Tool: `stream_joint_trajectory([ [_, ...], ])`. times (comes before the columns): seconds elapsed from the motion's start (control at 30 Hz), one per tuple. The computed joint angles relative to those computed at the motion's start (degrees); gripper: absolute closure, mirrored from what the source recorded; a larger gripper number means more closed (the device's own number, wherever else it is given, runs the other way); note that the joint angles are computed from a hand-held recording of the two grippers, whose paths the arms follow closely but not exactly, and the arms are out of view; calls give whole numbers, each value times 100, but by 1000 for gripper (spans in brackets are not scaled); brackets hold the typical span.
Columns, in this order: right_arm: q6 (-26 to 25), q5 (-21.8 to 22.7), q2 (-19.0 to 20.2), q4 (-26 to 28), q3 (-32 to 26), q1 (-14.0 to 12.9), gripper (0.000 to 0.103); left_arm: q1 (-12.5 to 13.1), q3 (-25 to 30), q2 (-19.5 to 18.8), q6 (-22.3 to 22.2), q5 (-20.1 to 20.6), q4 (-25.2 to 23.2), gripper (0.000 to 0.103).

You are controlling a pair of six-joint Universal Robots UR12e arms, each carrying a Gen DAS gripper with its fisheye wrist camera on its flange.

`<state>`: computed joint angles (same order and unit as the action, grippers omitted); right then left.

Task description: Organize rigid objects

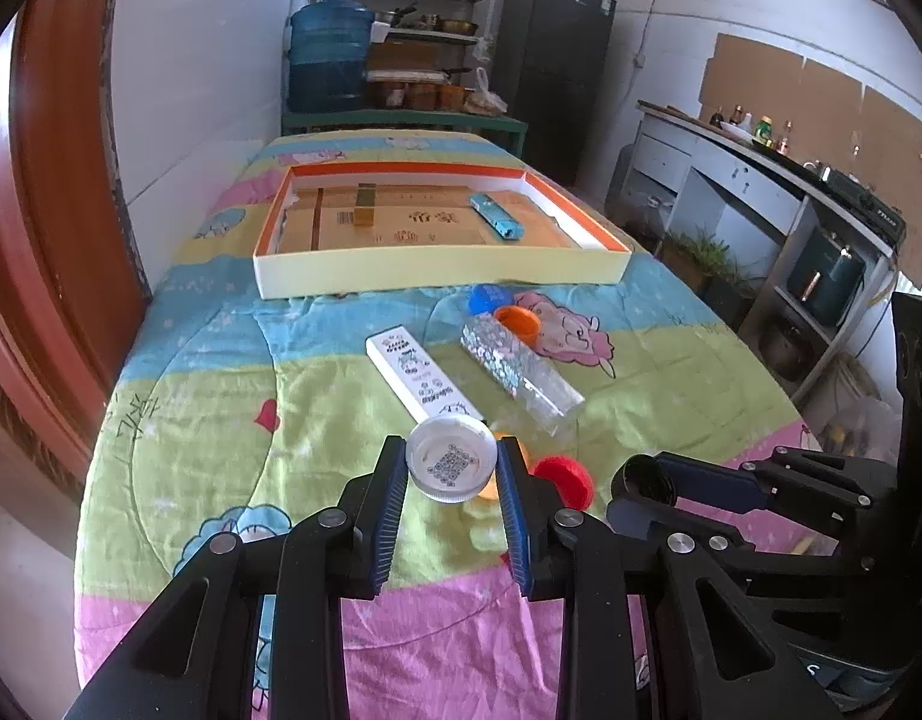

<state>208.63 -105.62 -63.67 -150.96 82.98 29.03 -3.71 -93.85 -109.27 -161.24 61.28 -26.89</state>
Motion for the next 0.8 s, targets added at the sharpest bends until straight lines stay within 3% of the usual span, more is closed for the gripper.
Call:
stream_joint_trajectory([
  [0.43, -96, -139, 24, 73, -188, -69, 73, -29, 297, -97, -171, -64, -134, 72],
  [0.8, -264, -280, 96, 86, -542, -256, 73, -139, 1012, -388, -420, 9, -309, 72],
])
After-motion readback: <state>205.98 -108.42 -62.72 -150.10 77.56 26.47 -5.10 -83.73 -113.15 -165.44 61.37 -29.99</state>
